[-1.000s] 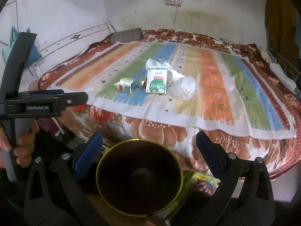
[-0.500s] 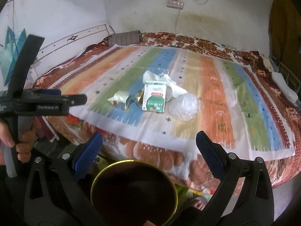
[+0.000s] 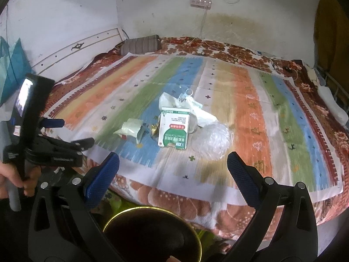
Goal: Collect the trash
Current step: 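Reach both grippers toward the trash on the striped sheet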
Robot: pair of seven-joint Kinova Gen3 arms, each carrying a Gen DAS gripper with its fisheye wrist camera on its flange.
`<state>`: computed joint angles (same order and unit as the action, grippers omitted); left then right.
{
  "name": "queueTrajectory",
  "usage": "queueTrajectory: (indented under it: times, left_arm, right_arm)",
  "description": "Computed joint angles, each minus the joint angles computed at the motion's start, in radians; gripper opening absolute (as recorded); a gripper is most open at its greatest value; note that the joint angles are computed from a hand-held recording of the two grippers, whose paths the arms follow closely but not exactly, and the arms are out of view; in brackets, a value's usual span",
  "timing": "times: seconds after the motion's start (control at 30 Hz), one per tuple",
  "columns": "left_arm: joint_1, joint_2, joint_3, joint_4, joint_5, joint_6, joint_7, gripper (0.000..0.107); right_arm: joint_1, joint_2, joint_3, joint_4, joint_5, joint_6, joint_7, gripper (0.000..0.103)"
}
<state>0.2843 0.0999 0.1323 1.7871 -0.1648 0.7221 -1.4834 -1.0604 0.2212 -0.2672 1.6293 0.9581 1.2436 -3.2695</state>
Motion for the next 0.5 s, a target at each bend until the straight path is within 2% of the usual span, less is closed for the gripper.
queueTrajectory:
  times: [0.17,0.3,0.5]
  left_arm:
    - [-0.038,0.063,-0.007,-0.051,0.084,0.018,-0.06,0.097]
    - [-0.025,0.098,-0.008,-0.07,0.077,0.004,-0.083,0.097]
    - [-0.054,0.154,-0.005,-0.1,0.168,0.013,-0.137,0.097]
  right_arm:
    - [0.049,0.013,0.024,-0.02,-0.023,-0.065,0.054,0.094]
    - [0.087,0.03,0.047,-0.038,-0.051,-0.117,0.095,0.094]
    - [0.123,0.071,0.087,-0.072,-0.081,-0.173,0.163,0.094]
